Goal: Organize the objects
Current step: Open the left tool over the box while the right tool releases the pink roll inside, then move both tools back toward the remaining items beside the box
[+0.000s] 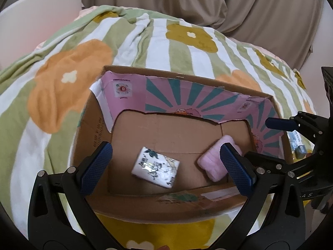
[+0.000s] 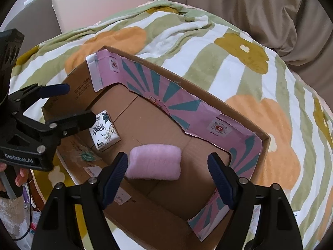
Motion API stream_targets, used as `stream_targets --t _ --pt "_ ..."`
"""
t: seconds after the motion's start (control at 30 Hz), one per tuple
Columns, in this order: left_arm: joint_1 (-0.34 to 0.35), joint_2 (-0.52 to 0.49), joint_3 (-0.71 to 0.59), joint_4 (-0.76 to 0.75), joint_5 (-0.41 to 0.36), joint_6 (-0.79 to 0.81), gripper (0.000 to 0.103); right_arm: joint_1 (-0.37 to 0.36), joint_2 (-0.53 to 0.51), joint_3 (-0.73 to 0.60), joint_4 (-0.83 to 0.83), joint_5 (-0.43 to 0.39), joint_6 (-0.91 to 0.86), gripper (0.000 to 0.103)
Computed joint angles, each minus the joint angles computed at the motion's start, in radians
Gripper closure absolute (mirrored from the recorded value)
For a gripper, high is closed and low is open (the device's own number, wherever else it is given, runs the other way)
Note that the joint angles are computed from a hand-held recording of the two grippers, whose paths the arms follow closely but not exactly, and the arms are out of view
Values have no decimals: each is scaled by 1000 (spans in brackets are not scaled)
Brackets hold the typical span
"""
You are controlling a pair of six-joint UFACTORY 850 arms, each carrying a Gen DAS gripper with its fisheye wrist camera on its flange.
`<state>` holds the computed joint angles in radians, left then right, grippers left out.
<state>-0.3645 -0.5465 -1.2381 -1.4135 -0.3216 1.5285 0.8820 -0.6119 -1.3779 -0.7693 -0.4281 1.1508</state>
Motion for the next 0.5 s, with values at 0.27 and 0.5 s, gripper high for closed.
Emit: stream_targets --t 0.27,0.5 --pt "-23 24 24 34 -6 -44 1 -2 64 56 -89 13 114 28" --pt "-62 84 70 48 -28 -51 1 -12 178 159 -187 2 220 28"
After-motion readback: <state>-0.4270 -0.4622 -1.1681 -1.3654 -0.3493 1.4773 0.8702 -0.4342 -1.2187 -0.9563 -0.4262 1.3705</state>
